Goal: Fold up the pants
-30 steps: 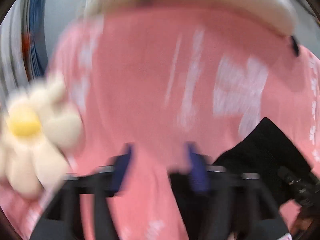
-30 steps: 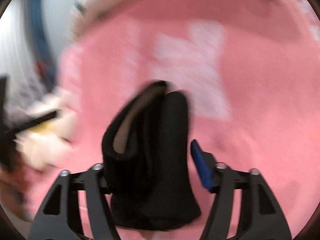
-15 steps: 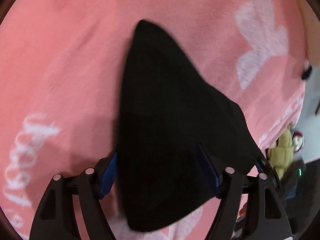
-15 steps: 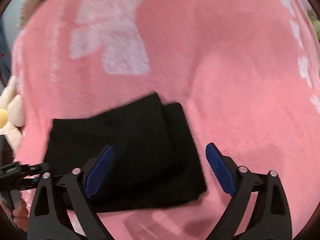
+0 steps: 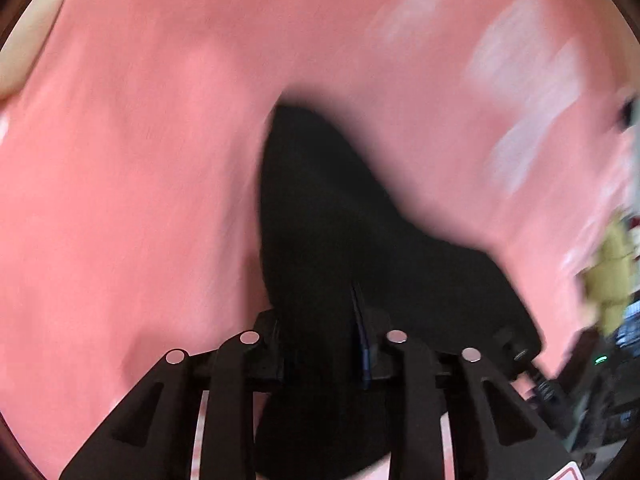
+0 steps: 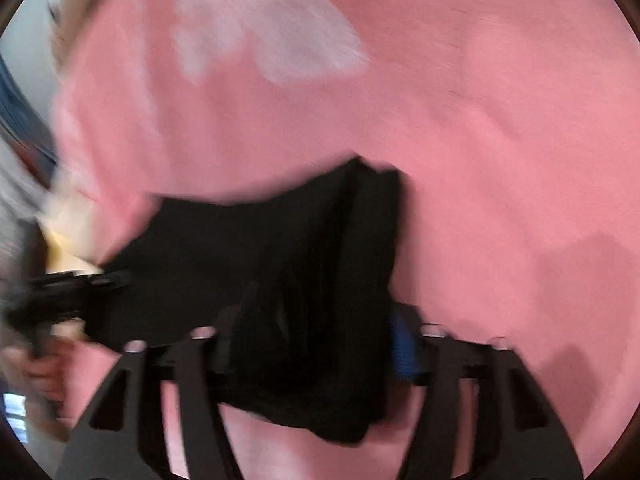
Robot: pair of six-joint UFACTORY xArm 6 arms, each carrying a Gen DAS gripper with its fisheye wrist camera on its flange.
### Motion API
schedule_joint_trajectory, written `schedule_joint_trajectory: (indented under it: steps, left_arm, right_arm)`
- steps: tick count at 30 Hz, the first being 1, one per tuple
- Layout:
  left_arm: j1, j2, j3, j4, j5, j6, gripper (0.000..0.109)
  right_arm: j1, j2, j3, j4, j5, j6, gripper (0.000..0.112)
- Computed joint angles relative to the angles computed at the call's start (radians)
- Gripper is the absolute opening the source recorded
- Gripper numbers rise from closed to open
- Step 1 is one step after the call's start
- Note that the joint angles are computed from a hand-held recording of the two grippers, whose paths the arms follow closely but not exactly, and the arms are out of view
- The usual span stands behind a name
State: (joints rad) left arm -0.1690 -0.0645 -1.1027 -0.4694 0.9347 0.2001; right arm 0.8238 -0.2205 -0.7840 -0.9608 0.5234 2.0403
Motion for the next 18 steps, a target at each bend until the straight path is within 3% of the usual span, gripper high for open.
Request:
schedule_joint_trajectory:
  steps: [1,3,4,5,6,8,10,11,13,15,16,18]
  left_arm:
    - [-0.006,-0.028,0.033,0.034,-0.012,-0.032,0.034]
    - [-0.029,-0.143,0.139,0.087,-0.136,-0.07,0.035]
    - [-0.045,-0.178,0.15,0.127,-0.164,-0.104,0.038]
    - [-0.066,-0.22,0.164,0.126,-0.203,-0.117,0.049]
    - [-0.078,-0.237,0.171,0.101,-0.228,-0.1,0.054]
    - [-0.126,-0.249,0.182,0.138,-0.285,-0.121,0.064]
    - [-0.178,-0.202,0.176,0.307,-0.31,-0.213,0.064]
    - [-0.188,-0.183,0.181,0.395,-0.3,-0.264,0.064]
    - [-0.196,-0.153,0.19,0.446,-0.293,-0.3,0.062]
    - [-0.198,-0.168,0.211,0.453,-0.314,-0.303,0.062]
    - [-0.197,-0.171,0.213,0.473,-0.324,-0.306,0.063]
    - [-0.203,-0.175,0.21,0.519,-0.322,-0.334,0.063]
  right_arm:
    - [0.036,-0.017,-0.013,-0.022,0.077,0.035,0.063]
    - [0.115,-0.051,-0.081,-0.072,0.262,-0.008,0.059]
    - [0.133,-0.052,-0.112,-0.087,0.303,-0.036,0.057]
    - [0.137,-0.037,-0.152,-0.09,0.312,-0.085,0.05]
    - [0.122,-0.021,-0.183,-0.079,0.283,-0.143,0.036]
    - [0.064,0.066,-0.243,0.037,0.16,-0.311,0.021]
    - [0.033,0.138,-0.256,0.171,0.17,-0.434,0.013]
    - [0.018,0.163,-0.24,0.195,0.189,-0.442,0.004]
    - [0.016,0.127,-0.208,0.177,0.17,-0.382,0.001]
    - [0.062,0.096,-0.233,0.118,0.225,-0.337,0.007]
    - [0.091,0.095,-0.254,0.08,0.256,-0.343,0.007]
    - [0.108,0.139,-0.292,0.131,0.33,-0.441,0.007]
